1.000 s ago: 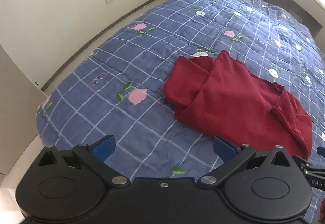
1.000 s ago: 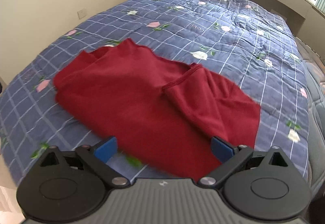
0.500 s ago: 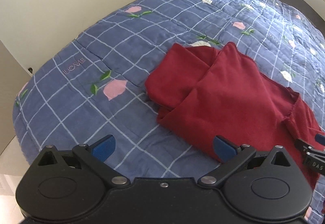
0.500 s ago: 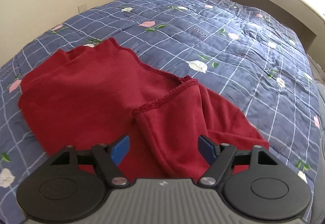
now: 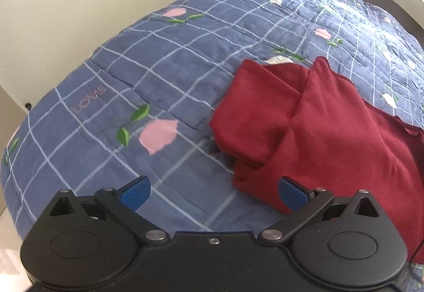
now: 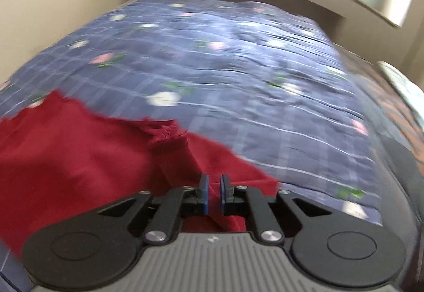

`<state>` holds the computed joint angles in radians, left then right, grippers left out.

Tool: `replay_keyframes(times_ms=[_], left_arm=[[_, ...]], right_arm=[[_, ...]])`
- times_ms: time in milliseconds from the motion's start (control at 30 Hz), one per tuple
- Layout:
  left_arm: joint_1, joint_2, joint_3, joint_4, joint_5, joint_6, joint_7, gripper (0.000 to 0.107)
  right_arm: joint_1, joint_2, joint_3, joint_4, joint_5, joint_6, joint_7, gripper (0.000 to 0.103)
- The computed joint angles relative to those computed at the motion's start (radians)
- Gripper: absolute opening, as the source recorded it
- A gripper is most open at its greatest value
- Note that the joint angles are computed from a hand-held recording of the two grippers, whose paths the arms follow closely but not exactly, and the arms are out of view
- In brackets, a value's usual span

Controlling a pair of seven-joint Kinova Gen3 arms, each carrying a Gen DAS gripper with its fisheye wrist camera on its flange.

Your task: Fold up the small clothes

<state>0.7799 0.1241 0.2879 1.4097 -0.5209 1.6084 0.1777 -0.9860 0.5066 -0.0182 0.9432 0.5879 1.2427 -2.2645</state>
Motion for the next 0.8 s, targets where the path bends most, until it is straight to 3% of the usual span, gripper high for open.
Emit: replay_keyframes(times_ms=[33, 67, 100, 167, 233, 367, 533, 600, 800], left_arm=[[-0.002, -0.012, -0.002, 0.019, -0.004, -0.013, -0.002, 0.102], [-0.008, -0.028, -0.003, 0.043, -0.007, -0.028, -0.005, 0.102], [-0.016, -0.044, -0.002, 0.067, -0.010, -0.041, -0.010, 0.102], [-0.040, -0.073, 0.003, 0.110, -0.013, -0.063, -0.032, 0.102], [-0.069, -0.104, 0.010, 0.152, -0.011, -0.092, -0.065, 0.102], [-0.140, -0.180, 0.018, 0.247, 0.005, -0.195, -0.148, 0.101], [-0.221, -0.261, 0.008, 0.353, 0.035, -0.378, -0.252, 0.083], [-0.242, -0.270, 0.011, 0.375, 0.042, -0.427, -0.315, 0.082], [-0.282, -0.230, 0.078, 0.404, 0.016, -0.471, -0.401, 0.075]], right_arm=[[-0.009, 0.007, 0.017, -0.010, 0.012, 0.026, -0.033, 0.048], [-0.012, 0.008, 0.027, -0.008, 0.020, 0.039, -0.061, 0.059], [-0.024, 0.003, 0.038, 0.005, 0.042, 0.041, -0.096, 0.067], [-0.052, 0.002, 0.047, 0.017, 0.095, 0.058, -0.132, 0.070], [-0.098, 0.019, 0.057, 0.002, 0.154, 0.108, -0.166, 0.095], [-0.159, 0.037, 0.036, -0.006, 0.204, 0.120, -0.205, 0.099], [-0.172, 0.076, -0.020, -0.063, 0.112, 0.044, -0.167, 0.101], [-0.182, 0.102, -0.030, -0.102, 0.069, 0.011, -0.123, 0.101], [-0.204, 0.204, -0.028, -0.261, -0.054, -0.024, -0.021, 0.101]])
